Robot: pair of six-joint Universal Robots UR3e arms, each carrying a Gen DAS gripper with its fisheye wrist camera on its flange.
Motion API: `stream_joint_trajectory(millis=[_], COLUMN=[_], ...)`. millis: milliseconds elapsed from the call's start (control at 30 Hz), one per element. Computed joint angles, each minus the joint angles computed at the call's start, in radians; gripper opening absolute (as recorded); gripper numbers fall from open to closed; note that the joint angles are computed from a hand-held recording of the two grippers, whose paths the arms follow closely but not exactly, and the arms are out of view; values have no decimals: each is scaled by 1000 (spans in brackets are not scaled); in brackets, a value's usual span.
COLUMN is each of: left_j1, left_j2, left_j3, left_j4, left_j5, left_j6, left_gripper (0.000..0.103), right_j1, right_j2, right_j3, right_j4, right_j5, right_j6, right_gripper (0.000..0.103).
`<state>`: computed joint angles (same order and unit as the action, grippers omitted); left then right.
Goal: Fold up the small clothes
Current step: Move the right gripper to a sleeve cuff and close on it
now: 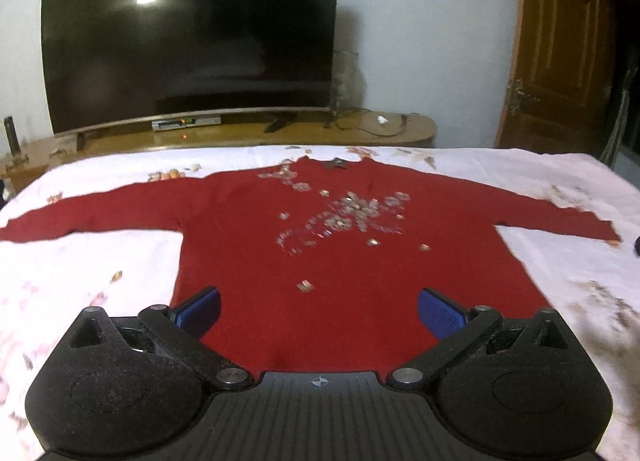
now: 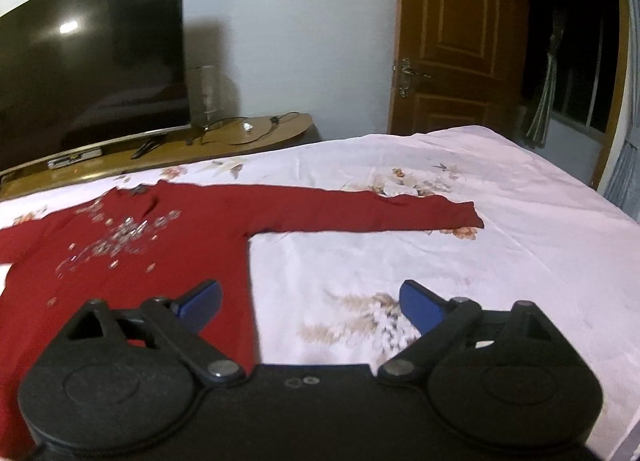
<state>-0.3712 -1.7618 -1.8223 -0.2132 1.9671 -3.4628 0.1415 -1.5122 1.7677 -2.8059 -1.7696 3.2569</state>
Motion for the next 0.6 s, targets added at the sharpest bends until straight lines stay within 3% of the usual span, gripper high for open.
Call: stream_joint_trajectory(millis=[200,267,400,600], left_j1=[82,111,146,150], left_j2=[-199,-268,-373,-499], left_j3=[109,169,251,355], left_j4=[117,100,66,25], left_j5=[3,4,0,25], left_j6=[40,36,21,2], left_gripper=[103,103,103,103], right_j1=[-130,-201,-325,-461], right_j2=[214,297,474,762], right_j3=[-131,-191,-362,-711], right_j4=[-133,-168,-160,0], right_j5=[73,117,190,265], right_j6=[38,75,148,296], right_gripper=[64,54,53,49])
